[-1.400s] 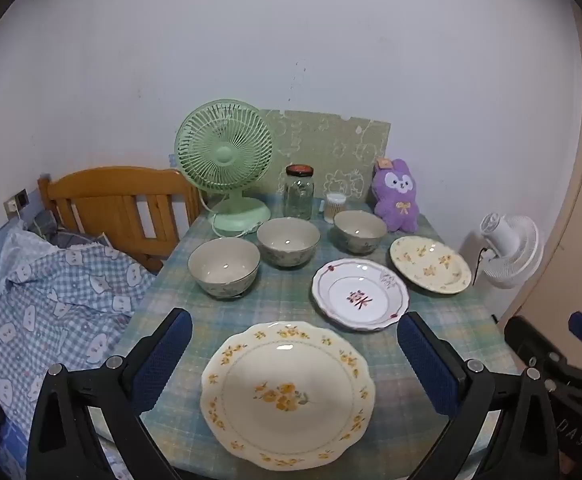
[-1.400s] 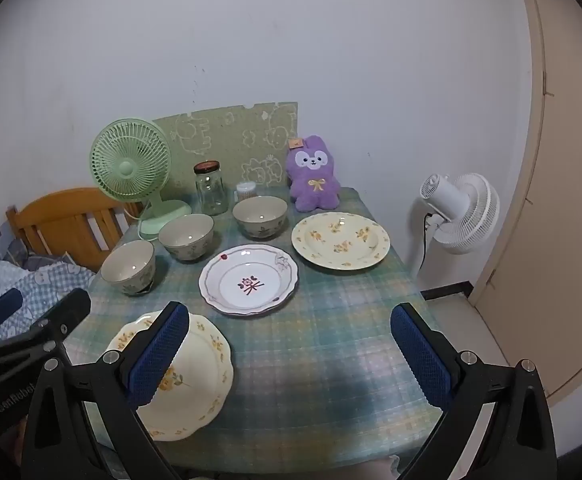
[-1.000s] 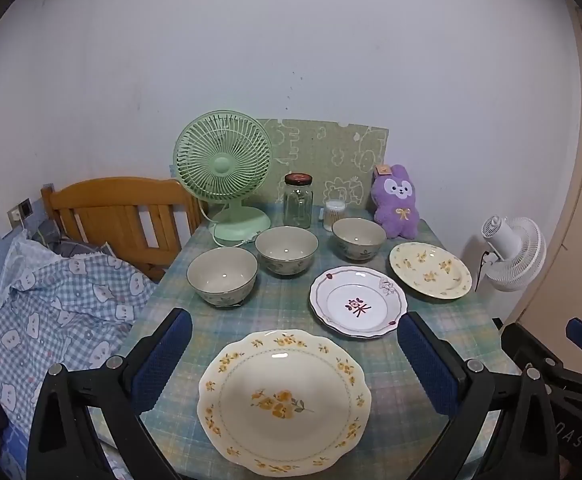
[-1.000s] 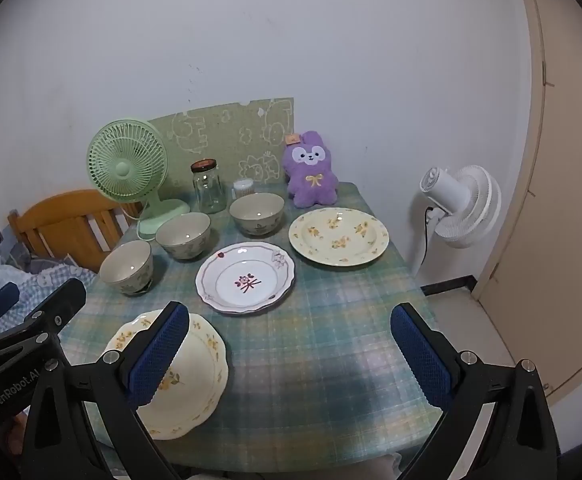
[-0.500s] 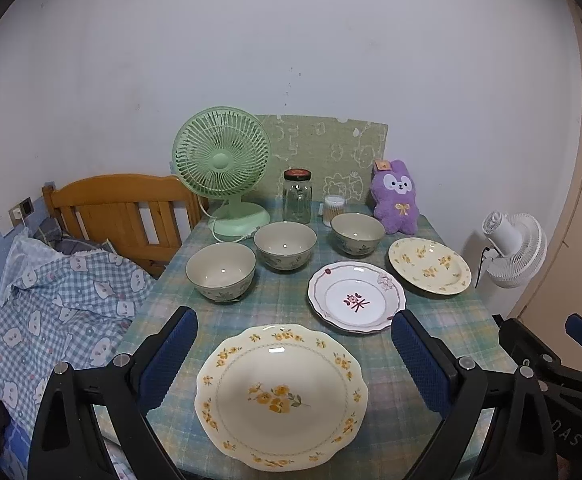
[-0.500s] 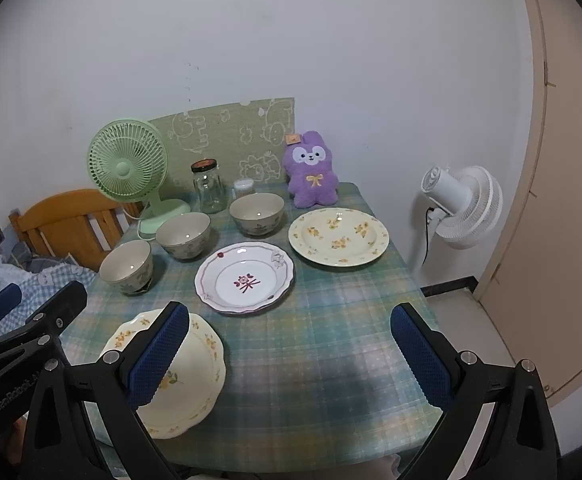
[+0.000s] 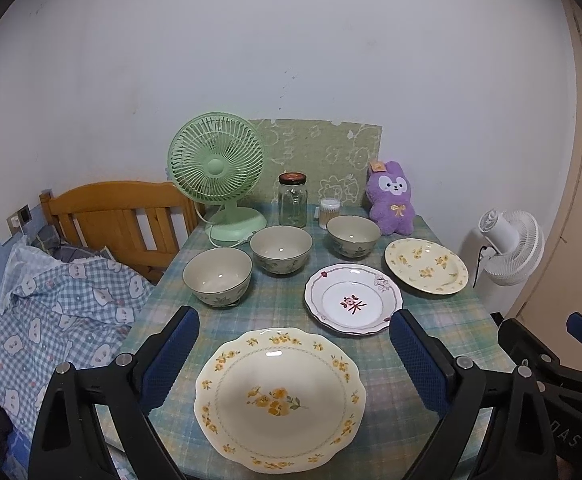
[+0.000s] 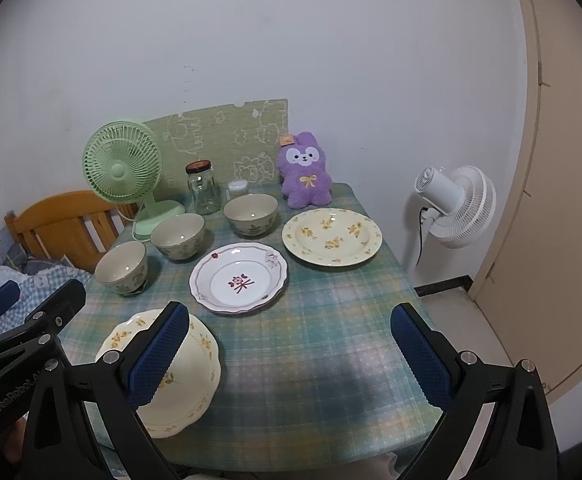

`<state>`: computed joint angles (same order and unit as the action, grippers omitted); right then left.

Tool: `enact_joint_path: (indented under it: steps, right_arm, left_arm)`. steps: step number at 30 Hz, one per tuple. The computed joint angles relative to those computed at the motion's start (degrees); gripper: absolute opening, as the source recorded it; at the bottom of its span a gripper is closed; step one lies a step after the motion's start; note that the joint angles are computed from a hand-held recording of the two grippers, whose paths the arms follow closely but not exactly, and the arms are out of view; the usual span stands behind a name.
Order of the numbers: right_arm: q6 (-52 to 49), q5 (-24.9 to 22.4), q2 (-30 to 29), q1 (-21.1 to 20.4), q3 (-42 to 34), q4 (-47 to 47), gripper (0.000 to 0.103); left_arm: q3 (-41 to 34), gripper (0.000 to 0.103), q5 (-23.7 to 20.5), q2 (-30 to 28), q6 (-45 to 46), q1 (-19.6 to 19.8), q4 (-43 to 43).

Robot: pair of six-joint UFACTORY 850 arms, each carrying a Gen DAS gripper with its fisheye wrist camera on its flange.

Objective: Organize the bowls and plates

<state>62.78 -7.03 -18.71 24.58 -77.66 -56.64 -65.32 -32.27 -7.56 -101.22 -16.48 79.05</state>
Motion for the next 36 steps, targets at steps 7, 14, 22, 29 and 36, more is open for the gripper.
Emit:
enact_joint_path:
  steps: [7,14,22,29,36]
  right_arm:
    - [-1.11,0.20,0.10,-0.05,0.03,1.16,0.102]
    - [-13.34,0.79,0.03,-0.20,-0.15,13.72,0.101]
    - [-13.55,0.67,0.10,-0.32,-0.07,13.93,0.101]
    - [-6.33,1.11,0.57,-0.52,0.67,6.33,0.101]
    - [2.11,1.17,1.09,-0.42,1.38,-2.47,0.101]
  left_arm:
    - [-0.05,0.096,-0.24,0.00,-0.25,-0.10,0.57]
    - [0.15,0.096,-0.66,0.19,-0.81,-0.33,1.24]
    - [0.22,0.096,-0.56,0.24,-0.92,-0.28,1.41]
    - [0.23,0.096,-0.56,0.26,-0.97,-0.27,1.46]
    - [0.17,0.096,-1.10,0.31,-1.51,-0.55,2.02]
